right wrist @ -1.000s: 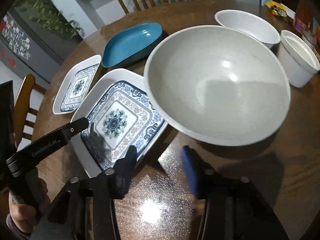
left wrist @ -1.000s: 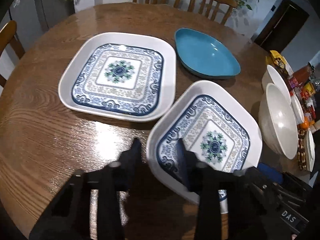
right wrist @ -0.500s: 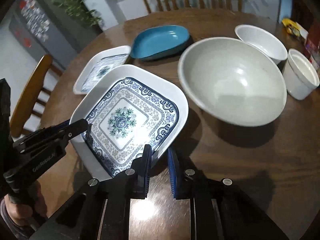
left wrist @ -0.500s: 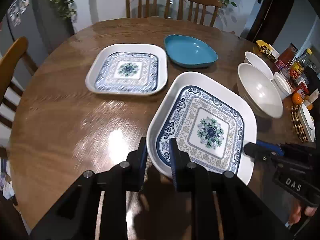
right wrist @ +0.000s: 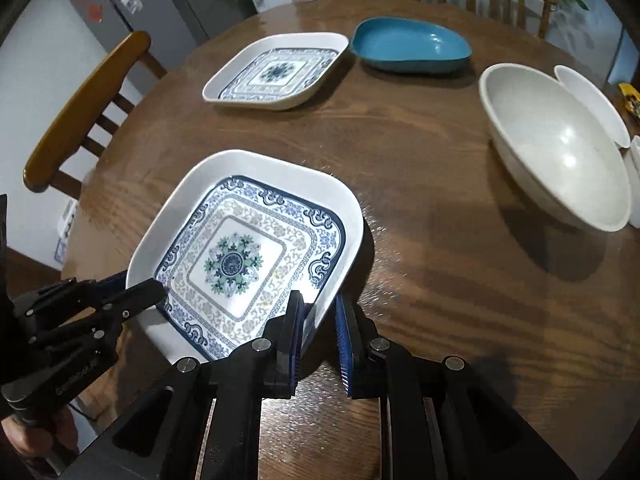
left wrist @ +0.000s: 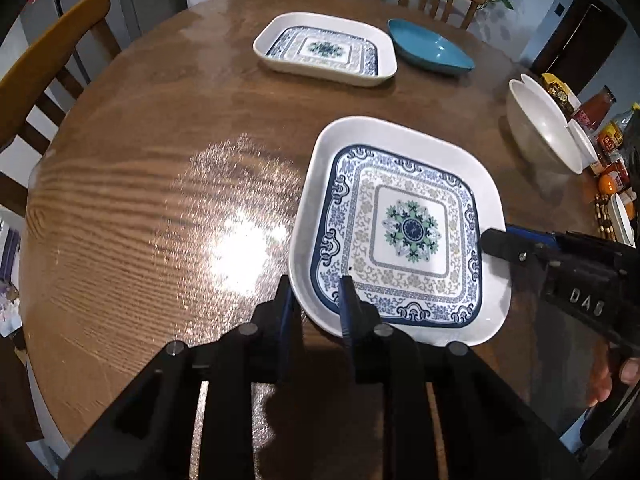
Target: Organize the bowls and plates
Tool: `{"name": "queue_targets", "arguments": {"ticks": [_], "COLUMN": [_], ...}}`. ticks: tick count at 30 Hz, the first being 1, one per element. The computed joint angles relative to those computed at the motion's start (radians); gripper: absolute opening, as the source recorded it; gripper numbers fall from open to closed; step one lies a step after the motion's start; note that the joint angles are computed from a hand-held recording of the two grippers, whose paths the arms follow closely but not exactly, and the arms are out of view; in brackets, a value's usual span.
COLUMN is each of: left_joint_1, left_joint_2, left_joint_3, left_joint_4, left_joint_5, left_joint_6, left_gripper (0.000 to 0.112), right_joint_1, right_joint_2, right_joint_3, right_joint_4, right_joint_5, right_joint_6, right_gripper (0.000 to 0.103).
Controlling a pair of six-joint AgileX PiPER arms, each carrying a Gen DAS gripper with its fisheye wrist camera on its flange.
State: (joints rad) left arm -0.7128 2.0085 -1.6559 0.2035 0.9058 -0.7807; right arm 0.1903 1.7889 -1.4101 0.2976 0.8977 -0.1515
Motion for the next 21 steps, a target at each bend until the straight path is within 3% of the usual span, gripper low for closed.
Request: {"name": "queue_targets", "arguments": {"ticks": [2,3,4,6,9,17,21], "left_joint_1": [-0.003,-0.012,-0.019,-0.031,-0.041,-0.056,-0.071], "left_joint_2": [-0.013,-0.024,-0.034,-0.062,-0.085,-0.072,-0.067], "left_joint_3": [0.021,0.031,0.040,0.057,0.058,-0.023,-0.071], "left_joint_4": [0.006,0.034,0.057,0.110,0.164,0.181,0.181], "left_joint_5": [-0.012,-0.016,-0.017,-0.019,-0.010,0.018,0.046], "left_joint_6": [-0.006,-0.030,-0.048,-0.090,-0.115,-0.082,-0.056], "left_gripper": [0.026,0.037,0.056,0.075,0.077,0.088,0.095], "right_joint_1": [-0.006,-0.003,0.001,-0.004,-0.020,-0.036,-0.048], "right_joint_2": [-0.001,-0.011,-0.024,-0.064,-0.127,-0.246,-0.303], "right_joint_3": [-0.002,0.003,0.014,0.040,0.082,0.144,0.177], "right_joint_4": [0.009,-0.007,-0.018,-0.020,-0.031,-0.142,-0.188], "right_joint_5": [-0.007,-0.020,-0.033,-0.056,-0.084,-0.104,-0.125], "right_joint_6": [0.024,0.045,0.056,0.056,0.078,0.193,0.255], "right_gripper": [0.018,0.019,0.021,0.033,0.043,0.045,0.058]}}
